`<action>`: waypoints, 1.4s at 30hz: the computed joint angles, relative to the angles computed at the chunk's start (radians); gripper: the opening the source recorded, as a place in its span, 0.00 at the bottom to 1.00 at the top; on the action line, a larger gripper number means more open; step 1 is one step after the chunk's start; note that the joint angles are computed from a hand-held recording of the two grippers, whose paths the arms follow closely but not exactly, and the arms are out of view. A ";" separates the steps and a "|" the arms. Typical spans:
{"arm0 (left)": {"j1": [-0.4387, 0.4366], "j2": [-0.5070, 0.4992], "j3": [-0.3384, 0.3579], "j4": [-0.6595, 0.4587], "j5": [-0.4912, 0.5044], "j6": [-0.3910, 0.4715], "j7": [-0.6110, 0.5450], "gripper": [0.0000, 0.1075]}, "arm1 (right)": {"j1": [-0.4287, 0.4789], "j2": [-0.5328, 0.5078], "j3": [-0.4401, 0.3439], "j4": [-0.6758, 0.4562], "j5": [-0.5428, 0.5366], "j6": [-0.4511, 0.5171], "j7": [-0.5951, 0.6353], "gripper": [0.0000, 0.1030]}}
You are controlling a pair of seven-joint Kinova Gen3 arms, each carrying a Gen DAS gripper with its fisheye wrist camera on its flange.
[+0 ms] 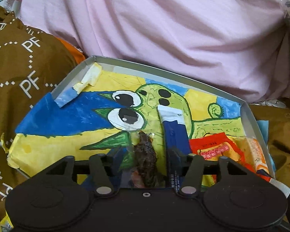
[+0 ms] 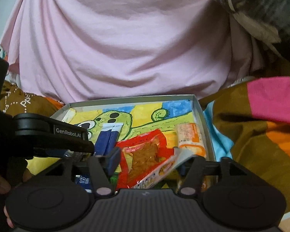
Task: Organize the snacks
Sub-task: 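Open the left tool to drop the jerky packet while the right tool releases the red bag, then move both tools back from the tray toward the loose snacks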
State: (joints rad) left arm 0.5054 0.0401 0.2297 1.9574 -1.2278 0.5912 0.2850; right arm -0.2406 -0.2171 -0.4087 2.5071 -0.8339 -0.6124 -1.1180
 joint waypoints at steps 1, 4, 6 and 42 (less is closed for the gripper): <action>0.001 -0.003 0.000 0.003 -0.006 0.003 0.006 0.61 | 0.001 0.002 -0.008 0.000 -0.004 -0.008 0.011 0.74; 0.005 -0.012 0.007 0.016 -0.046 0.024 0.048 0.71 | -0.011 0.018 -0.050 0.008 -0.055 -0.077 0.067 0.86; 0.004 -0.019 0.013 0.022 -0.065 0.036 0.068 0.75 | -0.034 0.021 -0.042 0.013 -0.060 -0.100 0.080 0.87; -0.106 -0.490 0.238 0.218 0.274 0.221 -0.131 0.95 | 0.060 -0.427 -0.534 0.033 -0.754 -0.141 0.396 1.00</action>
